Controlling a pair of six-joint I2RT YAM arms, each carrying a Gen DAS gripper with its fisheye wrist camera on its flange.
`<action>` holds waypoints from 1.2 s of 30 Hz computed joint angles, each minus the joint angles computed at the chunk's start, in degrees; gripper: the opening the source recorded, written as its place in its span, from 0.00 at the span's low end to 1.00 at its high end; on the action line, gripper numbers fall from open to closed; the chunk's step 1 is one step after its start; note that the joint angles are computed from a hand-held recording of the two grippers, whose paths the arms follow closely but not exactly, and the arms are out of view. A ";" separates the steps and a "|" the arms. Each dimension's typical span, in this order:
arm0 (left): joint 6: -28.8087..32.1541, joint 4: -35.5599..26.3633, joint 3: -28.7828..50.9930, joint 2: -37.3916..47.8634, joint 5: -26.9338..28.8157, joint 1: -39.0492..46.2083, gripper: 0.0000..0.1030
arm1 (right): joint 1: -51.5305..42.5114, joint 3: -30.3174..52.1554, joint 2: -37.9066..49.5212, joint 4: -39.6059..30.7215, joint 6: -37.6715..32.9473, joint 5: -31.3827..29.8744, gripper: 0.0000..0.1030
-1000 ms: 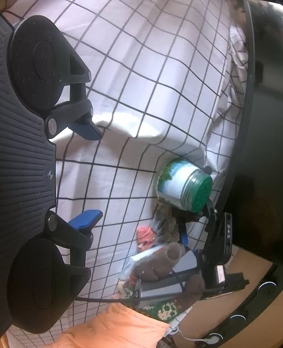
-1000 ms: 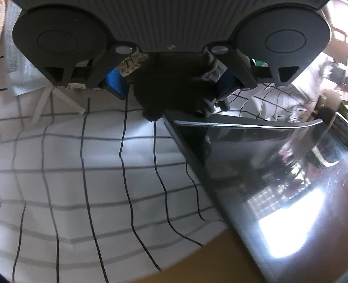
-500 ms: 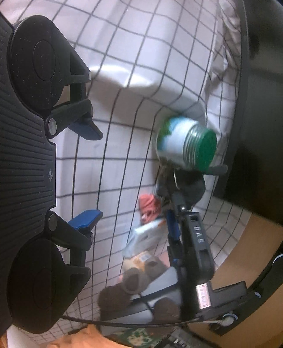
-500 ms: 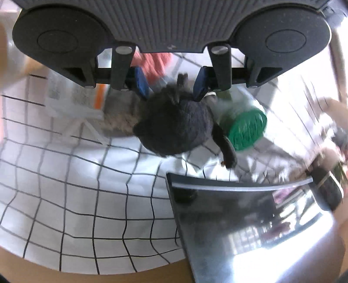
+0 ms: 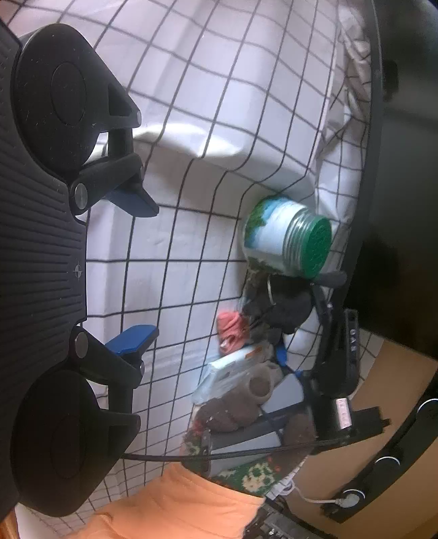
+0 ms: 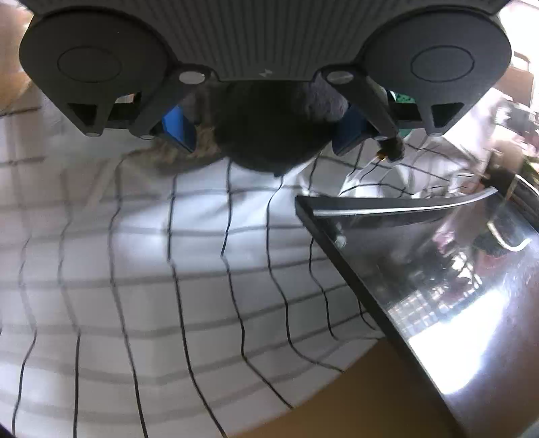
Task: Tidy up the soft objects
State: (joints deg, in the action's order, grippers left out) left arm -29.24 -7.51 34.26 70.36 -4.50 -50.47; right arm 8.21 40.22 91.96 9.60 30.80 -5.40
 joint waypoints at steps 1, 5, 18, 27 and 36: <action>0.12 -0.09 0.02 -0.15 -0.15 0.17 0.73 | -0.97 -0.71 -0.14 0.93 0.40 -2.56 0.68; 0.69 0.02 0.80 0.73 -0.57 0.37 0.73 | -1.51 -3.89 -5.88 -2.71 -3.17 -5.41 0.64; 8.54 1.88 4.48 5.32 -5.79 -5.42 0.73 | 10.05 -17.34 -24.72 -11.28 -5.57 -2.23 0.68; 11.68 3.73 13.73 15.28 -12.12 -5.85 0.73 | 20.61 -20.65 -47.15 -26.44 -8.05 22.96 0.83; 12.40 0.25 25.02 28.45 -7.88 -2.90 0.74 | 25.91 -28.43 -61.11 -42.57 -5.01 37.74 0.83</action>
State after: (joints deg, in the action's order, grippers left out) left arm -16.84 -7.25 59.28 98.81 -12.38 -53.37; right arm 34.12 11.79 30.85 -32.97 25.79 32.34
